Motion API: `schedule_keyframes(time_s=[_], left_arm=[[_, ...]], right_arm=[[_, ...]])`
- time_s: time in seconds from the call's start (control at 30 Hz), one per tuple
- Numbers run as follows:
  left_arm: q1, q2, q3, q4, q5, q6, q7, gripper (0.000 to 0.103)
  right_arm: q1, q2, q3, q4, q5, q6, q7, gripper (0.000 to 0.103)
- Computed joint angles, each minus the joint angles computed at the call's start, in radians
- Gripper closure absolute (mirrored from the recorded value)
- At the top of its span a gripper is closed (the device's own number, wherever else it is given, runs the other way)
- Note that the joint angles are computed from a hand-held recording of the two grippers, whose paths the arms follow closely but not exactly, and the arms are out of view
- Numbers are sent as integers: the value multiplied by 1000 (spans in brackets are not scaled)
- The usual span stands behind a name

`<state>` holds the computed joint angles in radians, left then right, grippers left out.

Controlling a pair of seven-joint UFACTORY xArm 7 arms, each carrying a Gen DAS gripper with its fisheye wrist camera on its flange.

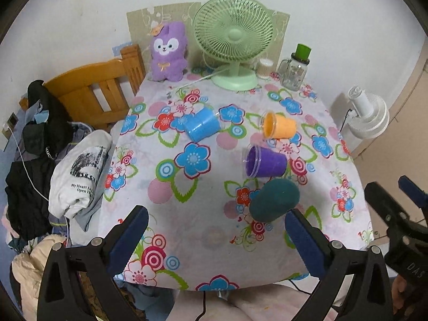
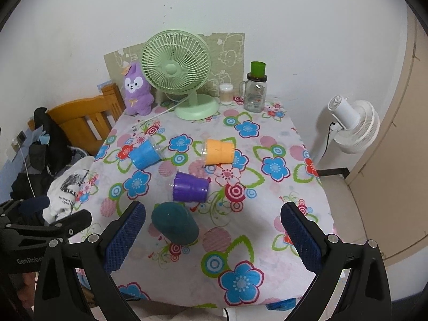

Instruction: Flip cup upside down

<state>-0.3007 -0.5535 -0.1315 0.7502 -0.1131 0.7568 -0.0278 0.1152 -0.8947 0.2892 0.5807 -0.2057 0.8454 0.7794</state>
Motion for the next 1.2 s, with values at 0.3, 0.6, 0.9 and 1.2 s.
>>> schedule_keyframes(time_s=[0.3, 0.6, 0.9, 1.2], left_arm=[[-13, -35, -23, -16, 6, -50, -14, 0], [-27, -31, -15, -5, 1, -54, -27, 0], [-29, -28, -20, 3, 4, -49, -36, 0], [-31, -24, -18, 6, 5, -53, -35, 0]], right_arm=[[-11, -25, 5, 20, -10, 41, 17, 1], [-18, -35, 8, 35, -20, 55, 6, 1], [-18, -36, 7, 34, -17, 57, 4, 1], [-19, -58, 2, 19, -12, 59, 5, 1]])
